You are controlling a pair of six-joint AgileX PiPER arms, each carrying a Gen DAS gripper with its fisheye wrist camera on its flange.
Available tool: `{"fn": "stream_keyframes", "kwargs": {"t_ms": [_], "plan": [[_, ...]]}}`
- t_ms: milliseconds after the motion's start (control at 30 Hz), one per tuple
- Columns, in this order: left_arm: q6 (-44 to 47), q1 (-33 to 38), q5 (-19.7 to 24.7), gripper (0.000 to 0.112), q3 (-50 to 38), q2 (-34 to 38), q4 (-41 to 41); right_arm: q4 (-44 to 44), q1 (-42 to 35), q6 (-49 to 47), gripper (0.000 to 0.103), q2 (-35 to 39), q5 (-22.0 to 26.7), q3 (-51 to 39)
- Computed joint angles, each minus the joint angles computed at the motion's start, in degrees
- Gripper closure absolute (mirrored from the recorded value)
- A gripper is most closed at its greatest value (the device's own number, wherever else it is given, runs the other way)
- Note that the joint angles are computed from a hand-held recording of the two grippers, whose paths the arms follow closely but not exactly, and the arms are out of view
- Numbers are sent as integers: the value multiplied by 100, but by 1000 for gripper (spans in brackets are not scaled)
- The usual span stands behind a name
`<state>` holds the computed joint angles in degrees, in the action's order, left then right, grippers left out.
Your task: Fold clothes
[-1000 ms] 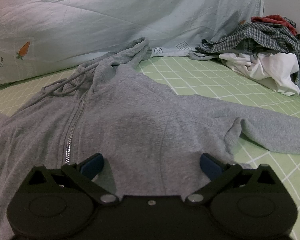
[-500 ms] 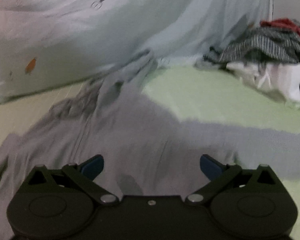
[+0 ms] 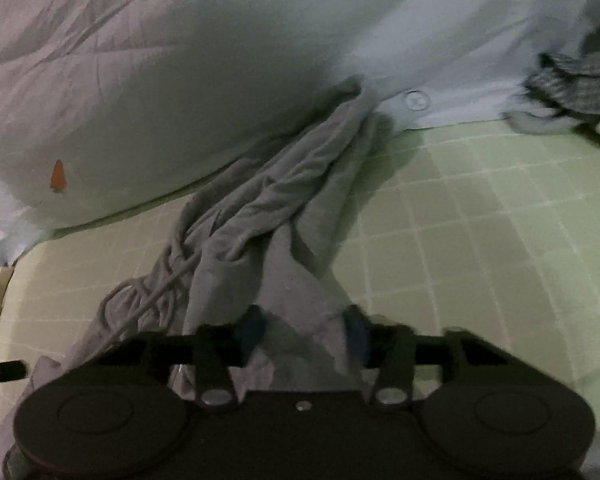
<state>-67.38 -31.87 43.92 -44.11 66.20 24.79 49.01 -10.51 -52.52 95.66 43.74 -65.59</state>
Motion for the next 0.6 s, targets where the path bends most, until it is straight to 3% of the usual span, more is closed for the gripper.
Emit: {"fn": "stream_keyframes", "kwargs": {"t_ms": [67,133,333,500,533,600], "plan": [[449,100,-179,57,-200,496,-148,-98,91,-80,85,116,71,-150],[406,-42,-135,106,-202,671,160,-116,176,-266,90,176,89,-225],[541,12,52,107,-354,816,670,-83,542,-695,92,225,-580,-237],[182,551,-335,107,-388,1085,661,-129,792,-479,90,295,-1111,-66],[198,574,-366,107,-396,1091,621,-286,843,-300,86,246,-1179,-43],[357,607,-345,102,-385,946,431,-835,985,269,62,9,-1481,108]]}}
